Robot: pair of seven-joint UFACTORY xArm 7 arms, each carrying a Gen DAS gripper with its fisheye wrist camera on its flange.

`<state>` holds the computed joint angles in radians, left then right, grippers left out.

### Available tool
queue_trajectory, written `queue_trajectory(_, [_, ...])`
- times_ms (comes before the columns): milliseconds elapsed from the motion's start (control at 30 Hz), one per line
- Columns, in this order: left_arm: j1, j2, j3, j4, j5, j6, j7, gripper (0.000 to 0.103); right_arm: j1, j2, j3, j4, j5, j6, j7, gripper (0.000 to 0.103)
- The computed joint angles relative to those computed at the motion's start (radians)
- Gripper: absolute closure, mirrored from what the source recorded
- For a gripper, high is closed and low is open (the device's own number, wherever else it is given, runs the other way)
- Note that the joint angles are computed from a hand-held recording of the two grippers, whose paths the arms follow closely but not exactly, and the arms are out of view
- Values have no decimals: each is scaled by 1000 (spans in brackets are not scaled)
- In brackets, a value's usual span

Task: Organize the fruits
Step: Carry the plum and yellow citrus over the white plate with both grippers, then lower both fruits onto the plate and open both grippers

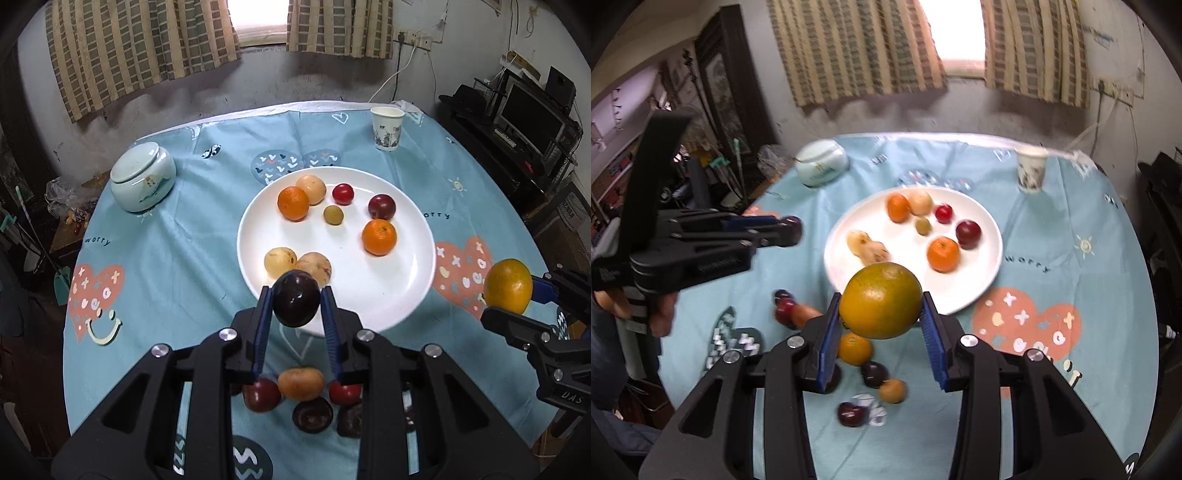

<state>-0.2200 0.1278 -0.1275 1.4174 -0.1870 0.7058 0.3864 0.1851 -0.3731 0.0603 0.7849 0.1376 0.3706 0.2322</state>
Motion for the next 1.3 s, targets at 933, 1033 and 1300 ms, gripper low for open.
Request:
queue_trajectory(933, [-83, 494, 16, 585, 153, 147, -128, 74, -69, 450, 7, 347, 169, -52, -253, 61])
queue_trajectory(1033, [-97, 474, 35, 536, 182, 70, -153, 31, -66, 483, -4, 388, 77, 5, -181, 60])
queue_trajectory(1300, [-62, 388, 29, 418, 166, 21, -186, 26, -86, 417, -6, 295, 60, -80, -80, 17])
